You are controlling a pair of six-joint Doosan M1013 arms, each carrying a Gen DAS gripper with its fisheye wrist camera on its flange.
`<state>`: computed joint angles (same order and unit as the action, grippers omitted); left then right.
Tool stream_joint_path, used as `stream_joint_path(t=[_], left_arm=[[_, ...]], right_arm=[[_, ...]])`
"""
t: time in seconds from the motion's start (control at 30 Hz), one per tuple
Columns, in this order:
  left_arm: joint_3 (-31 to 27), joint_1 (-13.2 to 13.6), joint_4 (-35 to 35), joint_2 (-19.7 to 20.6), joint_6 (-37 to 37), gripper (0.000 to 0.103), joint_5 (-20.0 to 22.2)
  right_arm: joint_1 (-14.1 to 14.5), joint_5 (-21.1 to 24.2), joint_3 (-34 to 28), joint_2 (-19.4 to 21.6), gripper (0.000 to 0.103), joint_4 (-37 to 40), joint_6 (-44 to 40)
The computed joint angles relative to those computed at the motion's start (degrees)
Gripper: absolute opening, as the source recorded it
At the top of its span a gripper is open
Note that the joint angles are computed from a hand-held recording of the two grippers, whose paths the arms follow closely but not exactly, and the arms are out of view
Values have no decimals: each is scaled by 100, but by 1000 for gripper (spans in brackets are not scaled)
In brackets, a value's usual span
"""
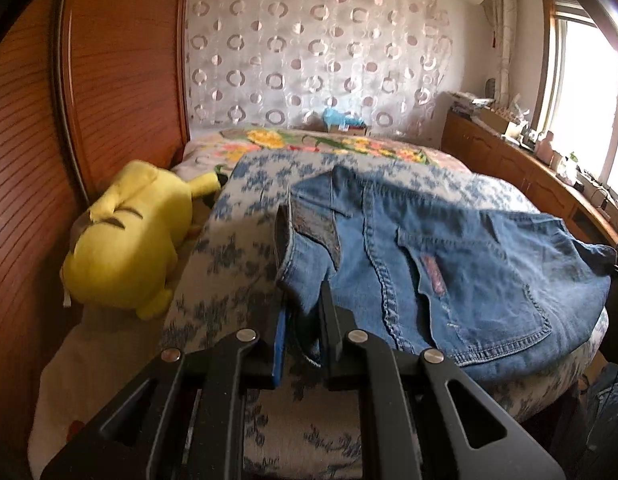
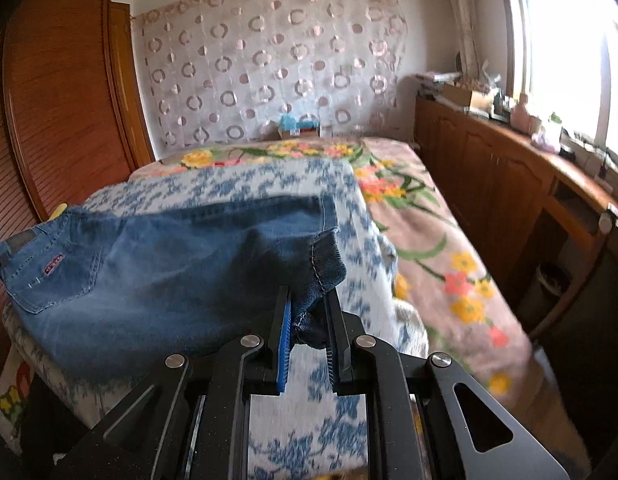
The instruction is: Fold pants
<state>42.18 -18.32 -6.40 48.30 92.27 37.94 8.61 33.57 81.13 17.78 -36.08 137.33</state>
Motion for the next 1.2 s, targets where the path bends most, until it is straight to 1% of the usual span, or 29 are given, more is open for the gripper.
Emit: stream_joint_path(t=[0.13, 0.2, 0.23, 0.3, 0.33, 0.37, 0.43, 0.5, 0.57, 0.6, 0.7, 0.8, 0.87, 0.9, 1.03, 1.2], left_arm=[[80, -18, 87, -31, 1, 15, 69], [130, -22, 163, -68, -47, 18, 103], [155, -24, 221, -87, -71, 23, 101], [295, -7, 122, -174, 36, 29, -18], [320, 14, 25, -191, 114, 35, -50], [402, 25, -66, -241, 189, 44, -115], [503, 30, -212, -304, 331, 54, -219], [500, 11, -305, -317, 477, 63, -197], [461, -7, -531, -301, 732, 76, -149], [425, -23, -655, -284, 856, 77, -109], [309, -94, -887, -218, 1094, 77, -36], [218, -159, -1233, -154, 1389, 77, 5], [164, -205, -1396, -117, 1487, 77, 11], [70, -242, -1392, -65, 1503, 77, 101], [-78, -349, -1451, 30, 1735, 77, 227], [-97, -431, -1617, 54, 1852, 77, 286]], right_arm=[[-101, 2, -90, 22, 15, 437, -307], [-95, 18, -100, 6, 16, 436, -255], [-93, 33, -107, 0, 16, 436, -249], [-83, 29, -82, -24, 17, 428, -241], [-85, 28, -76, -29, 19, 404, -219], [-85, 27, -66, -39, 19, 404, -208], [-83, -20, -14, -44, 21, 389, -148], [-80, -62, 26, -70, 26, 394, -142], [-45, -92, 74, -93, 30, 302, -68], [-40, -74, 73, -100, 34, 266, -49], [-37, -178, 95, -115, 38, 363, -112], [-33, -135, 64, -89, 43, 440, -188], [-36, -45, 22, -42, 43, 453, -145], [-40, -4, 13, -31, 43, 423, -85], [-74, 100, -6, -13, 44, 476, -31], [-112, 236, -29, -9, 45, 608, -80]])
